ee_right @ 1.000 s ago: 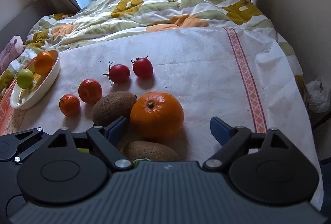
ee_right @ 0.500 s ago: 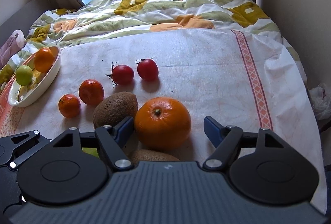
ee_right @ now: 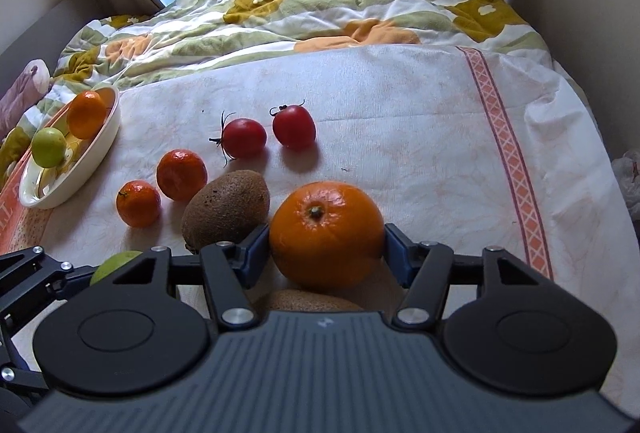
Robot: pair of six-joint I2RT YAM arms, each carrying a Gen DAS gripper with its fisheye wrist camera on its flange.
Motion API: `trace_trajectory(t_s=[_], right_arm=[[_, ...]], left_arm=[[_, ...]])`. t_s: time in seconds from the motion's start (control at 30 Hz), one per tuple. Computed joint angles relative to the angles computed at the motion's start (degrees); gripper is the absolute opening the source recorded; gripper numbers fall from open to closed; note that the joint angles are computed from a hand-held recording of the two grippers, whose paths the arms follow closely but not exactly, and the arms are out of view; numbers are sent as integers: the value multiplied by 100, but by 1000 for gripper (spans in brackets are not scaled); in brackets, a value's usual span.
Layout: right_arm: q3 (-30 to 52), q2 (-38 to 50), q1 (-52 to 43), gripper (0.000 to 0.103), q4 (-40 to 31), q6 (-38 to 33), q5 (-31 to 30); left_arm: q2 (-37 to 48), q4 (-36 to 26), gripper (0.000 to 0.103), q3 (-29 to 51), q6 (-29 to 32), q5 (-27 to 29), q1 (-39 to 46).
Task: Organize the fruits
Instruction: 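Grasp a second green apple with the left gripper while the right grasps an orange, then carry the apple and orange to the bowl and lower them in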
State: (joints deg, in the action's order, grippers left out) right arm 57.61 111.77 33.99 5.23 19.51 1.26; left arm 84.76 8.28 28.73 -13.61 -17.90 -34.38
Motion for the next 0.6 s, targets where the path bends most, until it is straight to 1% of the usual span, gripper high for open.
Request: trace_trajectory(t_s=[0.2,0.37,0.47,0.6], right_arm=[[-113,-237,-38,75,-97,142,-7],[-219,-638,-49,75,-302,207,20],[-229,-941,-59,75,-532,209,33],[-163,-1423,-27,75,-1021,192,77]], left_arm=[[-370,-259,58,-38,-43,-116,-20],[-705,-623,58,72,-143,-273,-115],[-974,-944,58,176,-298,-461,-251],[-1416,-1563,58,426,-596,-755,-440]])
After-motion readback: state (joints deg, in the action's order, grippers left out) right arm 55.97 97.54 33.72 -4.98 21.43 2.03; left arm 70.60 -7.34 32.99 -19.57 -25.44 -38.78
